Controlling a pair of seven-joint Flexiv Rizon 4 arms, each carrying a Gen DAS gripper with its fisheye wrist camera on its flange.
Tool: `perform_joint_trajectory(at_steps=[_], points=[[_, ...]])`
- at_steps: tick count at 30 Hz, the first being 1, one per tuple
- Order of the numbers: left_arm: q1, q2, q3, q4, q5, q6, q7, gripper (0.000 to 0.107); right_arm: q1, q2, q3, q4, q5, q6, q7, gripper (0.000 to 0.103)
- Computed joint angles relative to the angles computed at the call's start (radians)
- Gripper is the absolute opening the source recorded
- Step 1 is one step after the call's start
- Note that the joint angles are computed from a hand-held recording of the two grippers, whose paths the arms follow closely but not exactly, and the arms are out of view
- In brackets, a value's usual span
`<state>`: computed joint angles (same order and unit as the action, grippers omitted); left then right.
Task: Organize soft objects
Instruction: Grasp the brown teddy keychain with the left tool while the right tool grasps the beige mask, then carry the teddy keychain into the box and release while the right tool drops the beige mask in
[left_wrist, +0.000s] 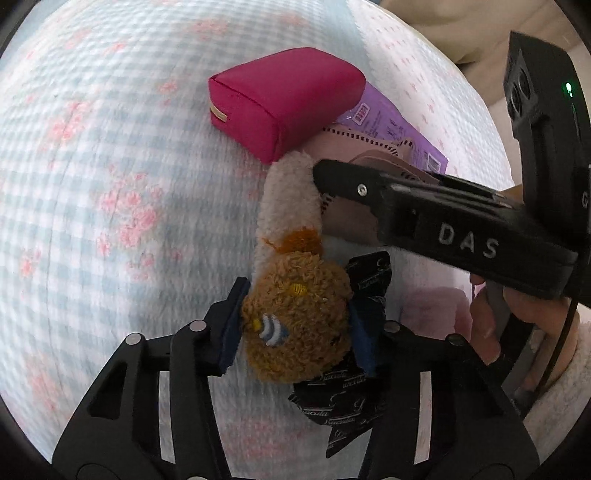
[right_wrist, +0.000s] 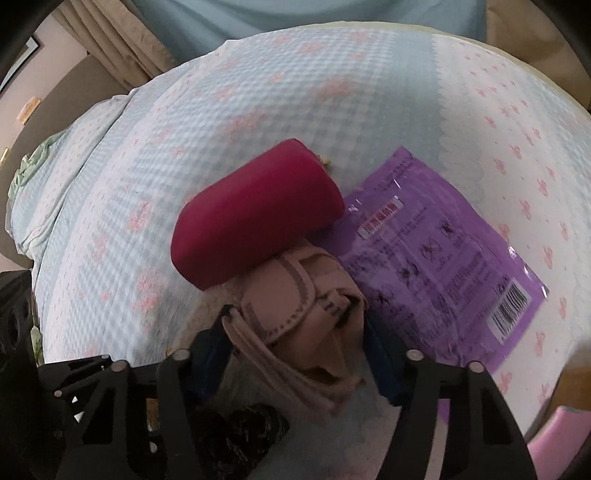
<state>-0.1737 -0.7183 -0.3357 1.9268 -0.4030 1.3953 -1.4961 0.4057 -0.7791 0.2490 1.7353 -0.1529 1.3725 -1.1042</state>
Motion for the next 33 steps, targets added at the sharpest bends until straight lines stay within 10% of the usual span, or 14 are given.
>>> perform_joint_trajectory(at_steps=[9, 33], points=[[-0.01, -0.001, 0.011, -0.019, 0.003, -0.023, 0.001, 0.04, 0.021, -0.005, -0.02, -0.011, 0.004, 0.004, 0.029, 0.03], [0.242, 0.201, -0.2, 0.225, -0.11, 0.102, 0.1, 0.039, 0.166, 0.204, -0.189, 0.171, -0.106, 0.071, 0.295, 0.026]])
